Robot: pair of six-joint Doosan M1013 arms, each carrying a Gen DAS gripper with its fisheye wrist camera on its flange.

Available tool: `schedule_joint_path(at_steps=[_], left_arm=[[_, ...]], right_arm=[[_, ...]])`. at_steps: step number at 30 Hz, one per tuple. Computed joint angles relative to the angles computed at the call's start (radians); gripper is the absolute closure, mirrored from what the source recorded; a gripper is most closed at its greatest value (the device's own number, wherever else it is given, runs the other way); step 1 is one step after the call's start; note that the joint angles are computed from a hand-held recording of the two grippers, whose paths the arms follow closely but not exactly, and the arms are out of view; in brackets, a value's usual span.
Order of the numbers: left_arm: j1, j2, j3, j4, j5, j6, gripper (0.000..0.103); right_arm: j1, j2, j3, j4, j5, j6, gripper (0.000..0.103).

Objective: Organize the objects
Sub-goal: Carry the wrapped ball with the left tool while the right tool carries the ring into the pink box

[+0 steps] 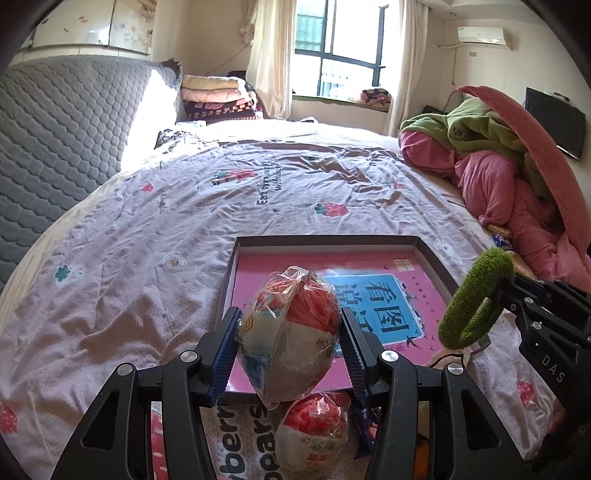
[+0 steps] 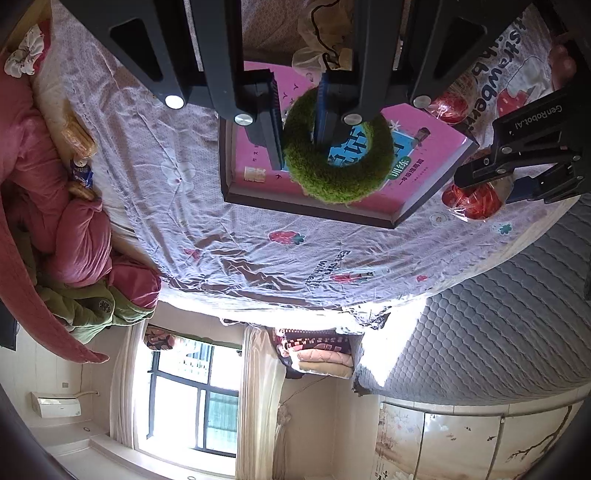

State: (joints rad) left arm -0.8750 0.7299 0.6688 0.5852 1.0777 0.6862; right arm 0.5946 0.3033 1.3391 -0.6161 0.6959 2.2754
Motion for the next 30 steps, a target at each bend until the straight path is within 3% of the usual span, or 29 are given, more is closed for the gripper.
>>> schedule_joint_path(at_steps=[18, 30], left_arm=[[0.043, 0.154, -0.221, -0.123, 0.142, 0.134, 0.049], [0.056, 0.218, -0.323, -0.174, 0.223, 0.188, 0.049]], right_arm=[[-0.067, 0.084, -0.055, 0.178, 0.056, -0.119, 0.087], [-0.089, 0.117, -0.078, 0.252, 0.124, -0.144, 0.087]])
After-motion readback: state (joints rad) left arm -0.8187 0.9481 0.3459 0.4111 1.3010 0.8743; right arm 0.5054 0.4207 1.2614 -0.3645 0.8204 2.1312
